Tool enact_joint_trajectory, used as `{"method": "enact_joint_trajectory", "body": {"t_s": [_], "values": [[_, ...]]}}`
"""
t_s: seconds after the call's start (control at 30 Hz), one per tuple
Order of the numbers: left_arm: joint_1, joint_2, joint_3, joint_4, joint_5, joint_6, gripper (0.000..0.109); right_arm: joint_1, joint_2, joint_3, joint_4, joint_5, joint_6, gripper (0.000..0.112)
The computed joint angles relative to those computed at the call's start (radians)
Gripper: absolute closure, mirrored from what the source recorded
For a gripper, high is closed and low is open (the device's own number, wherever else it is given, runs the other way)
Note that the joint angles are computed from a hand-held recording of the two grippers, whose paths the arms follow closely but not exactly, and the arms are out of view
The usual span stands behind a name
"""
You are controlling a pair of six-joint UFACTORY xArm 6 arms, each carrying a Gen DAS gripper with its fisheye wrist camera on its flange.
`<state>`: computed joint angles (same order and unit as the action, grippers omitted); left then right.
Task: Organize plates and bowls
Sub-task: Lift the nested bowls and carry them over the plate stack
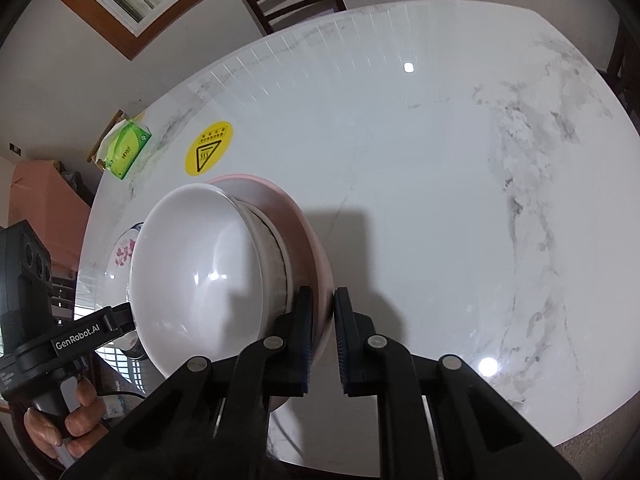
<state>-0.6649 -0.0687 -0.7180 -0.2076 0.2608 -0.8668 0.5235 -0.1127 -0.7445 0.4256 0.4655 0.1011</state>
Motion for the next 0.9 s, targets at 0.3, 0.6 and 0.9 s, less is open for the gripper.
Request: {"method": "enact_joint_trajectory", "body": {"t_s": [0.3,0.6,0.9], "values": [[0.039,-0.114,0.040,0.145,0.048,-0.107,0.100,0.027,-0.024,-0.044,-0.050,0.016,0.027,0.099],[0.120,-0.342,0.141,0.342,0.167,-0.262,0.100,0.119,0.051,-0.189,-0.049,0.023,0.018,0.099],[0.204,-0.611,0.279,0.419,0.334,-0.347,0.100,0.230,0.194,-0.370,0.004,0.057,-0.035,0.099]]}}
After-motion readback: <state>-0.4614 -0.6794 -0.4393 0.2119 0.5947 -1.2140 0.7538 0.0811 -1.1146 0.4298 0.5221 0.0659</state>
